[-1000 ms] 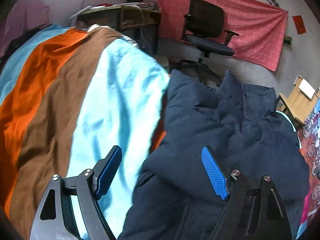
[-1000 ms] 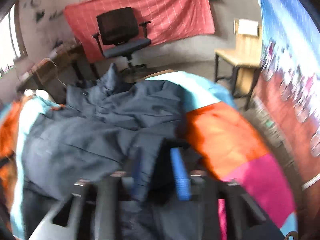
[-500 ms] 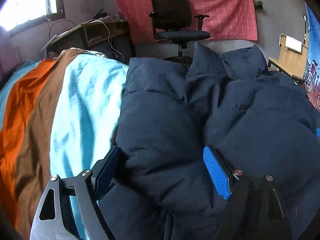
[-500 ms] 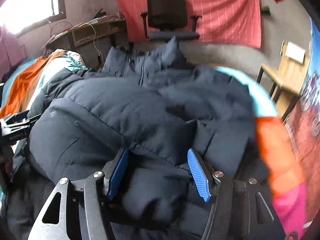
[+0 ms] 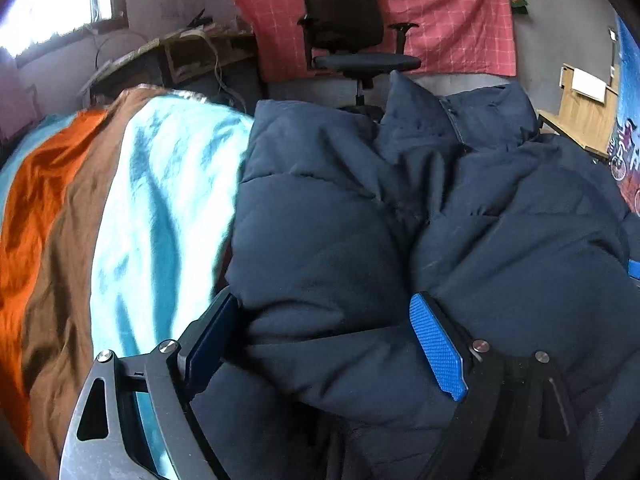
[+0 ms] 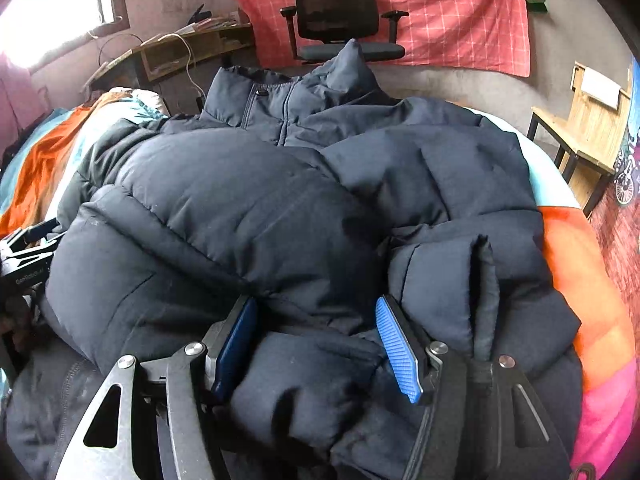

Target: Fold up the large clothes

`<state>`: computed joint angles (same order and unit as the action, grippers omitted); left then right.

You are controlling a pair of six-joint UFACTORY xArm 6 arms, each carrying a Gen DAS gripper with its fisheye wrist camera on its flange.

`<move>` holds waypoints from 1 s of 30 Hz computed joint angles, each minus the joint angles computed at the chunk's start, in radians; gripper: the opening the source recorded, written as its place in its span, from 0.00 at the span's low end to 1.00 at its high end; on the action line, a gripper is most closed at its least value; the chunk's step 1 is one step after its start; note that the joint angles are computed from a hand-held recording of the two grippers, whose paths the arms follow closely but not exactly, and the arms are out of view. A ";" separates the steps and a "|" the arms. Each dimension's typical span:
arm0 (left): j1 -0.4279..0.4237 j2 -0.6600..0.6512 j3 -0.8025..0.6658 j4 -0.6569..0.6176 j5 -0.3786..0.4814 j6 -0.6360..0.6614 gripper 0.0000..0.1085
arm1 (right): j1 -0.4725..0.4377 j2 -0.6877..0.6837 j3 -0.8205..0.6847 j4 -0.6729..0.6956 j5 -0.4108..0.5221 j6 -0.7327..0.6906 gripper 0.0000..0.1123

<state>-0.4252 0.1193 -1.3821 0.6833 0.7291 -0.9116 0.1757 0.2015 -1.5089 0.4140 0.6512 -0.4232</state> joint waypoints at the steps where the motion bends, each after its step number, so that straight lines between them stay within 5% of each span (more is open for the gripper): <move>1: -0.006 0.003 -0.028 -0.029 0.053 0.014 0.77 | -0.007 -0.003 -0.011 0.012 0.024 0.006 0.54; 4: -0.024 -0.010 -0.075 -0.094 0.147 0.037 0.77 | -0.043 -0.012 -0.072 0.067 0.138 0.091 0.65; 16: -0.061 -0.184 0.008 -0.352 0.146 0.211 0.77 | -0.088 -0.168 -0.044 0.000 0.232 0.177 0.83; 30: 0.022 -0.174 -0.109 -0.594 0.274 0.366 0.77 | -0.011 -0.242 -0.120 -0.233 0.401 0.331 0.86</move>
<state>-0.4036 -0.0545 -1.4911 0.0896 1.0034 -0.5451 0.1651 -0.0407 -1.6293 0.1813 1.0520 -0.0918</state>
